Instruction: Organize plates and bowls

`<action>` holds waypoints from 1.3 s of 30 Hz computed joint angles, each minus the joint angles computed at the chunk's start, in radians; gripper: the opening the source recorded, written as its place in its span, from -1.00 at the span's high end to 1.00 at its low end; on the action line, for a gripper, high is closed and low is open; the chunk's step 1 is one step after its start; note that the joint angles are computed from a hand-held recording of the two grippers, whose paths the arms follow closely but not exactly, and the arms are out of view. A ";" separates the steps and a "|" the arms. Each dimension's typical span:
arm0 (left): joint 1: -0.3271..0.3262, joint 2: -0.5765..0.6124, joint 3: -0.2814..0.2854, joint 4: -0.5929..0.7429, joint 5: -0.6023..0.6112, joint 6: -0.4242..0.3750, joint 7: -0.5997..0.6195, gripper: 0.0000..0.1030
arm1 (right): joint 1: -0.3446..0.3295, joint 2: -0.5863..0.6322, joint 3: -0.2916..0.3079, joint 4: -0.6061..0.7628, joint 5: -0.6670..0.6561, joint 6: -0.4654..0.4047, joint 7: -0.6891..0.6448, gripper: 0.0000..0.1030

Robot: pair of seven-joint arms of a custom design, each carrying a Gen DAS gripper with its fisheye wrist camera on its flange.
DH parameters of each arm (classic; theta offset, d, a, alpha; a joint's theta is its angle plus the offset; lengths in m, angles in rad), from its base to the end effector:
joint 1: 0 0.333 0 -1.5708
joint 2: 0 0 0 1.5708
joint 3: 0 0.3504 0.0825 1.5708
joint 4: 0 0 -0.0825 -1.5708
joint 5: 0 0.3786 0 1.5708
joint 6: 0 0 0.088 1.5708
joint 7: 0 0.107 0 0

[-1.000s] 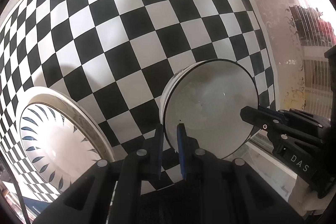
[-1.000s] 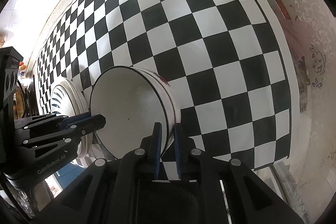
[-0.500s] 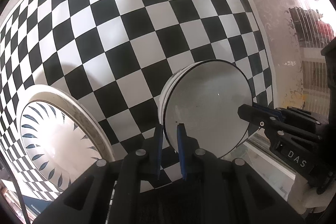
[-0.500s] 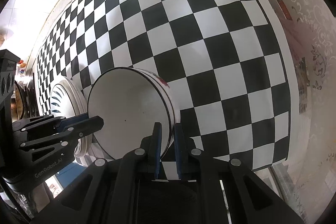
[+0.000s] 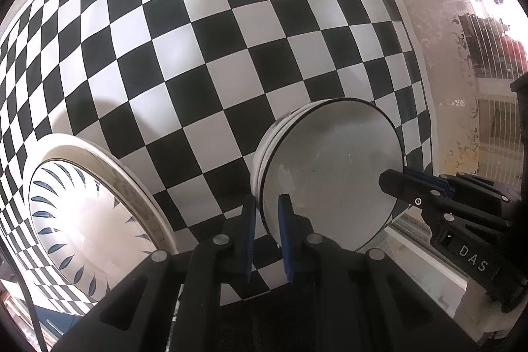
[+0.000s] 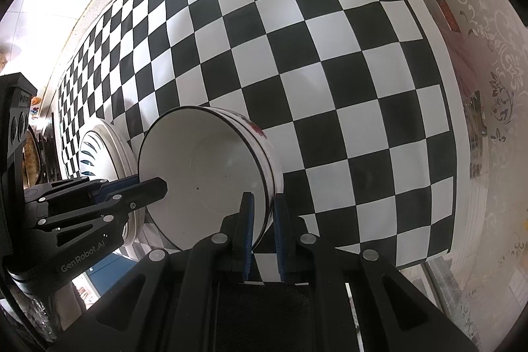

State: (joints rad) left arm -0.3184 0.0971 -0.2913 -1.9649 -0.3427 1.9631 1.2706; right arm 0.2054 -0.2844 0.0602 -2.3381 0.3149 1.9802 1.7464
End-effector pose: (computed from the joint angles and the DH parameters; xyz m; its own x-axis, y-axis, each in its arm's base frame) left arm 0.4548 -0.3393 0.4590 -0.1260 -0.9535 0.2737 -0.9601 0.1867 0.2081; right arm 0.4152 0.1347 0.4787 -0.0645 -0.9690 -0.2386 -0.9906 0.0332 0.1329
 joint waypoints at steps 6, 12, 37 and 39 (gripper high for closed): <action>0.012 -0.030 0.009 -0.016 -0.012 0.005 0.008 0.75 | -0.014 -0.004 -0.020 0.014 0.022 -0.025 -0.009 0.75; 0.033 -0.056 0.034 0.008 -0.029 0.056 -0.034 0.51 | -0.045 0.017 -0.049 0.087 0.061 -0.005 -0.053 0.18; 0.106 0.612 0.011 0.841 0.152 -0.072 -0.172 0.49 | -0.092 0.679 -0.057 0.796 0.072 0.066 -0.008 -0.23; 0.094 0.636 0.017 0.870 0.177 -0.075 -0.165 0.50 | -0.092 0.704 -0.056 0.815 0.071 0.057 -0.001 -0.05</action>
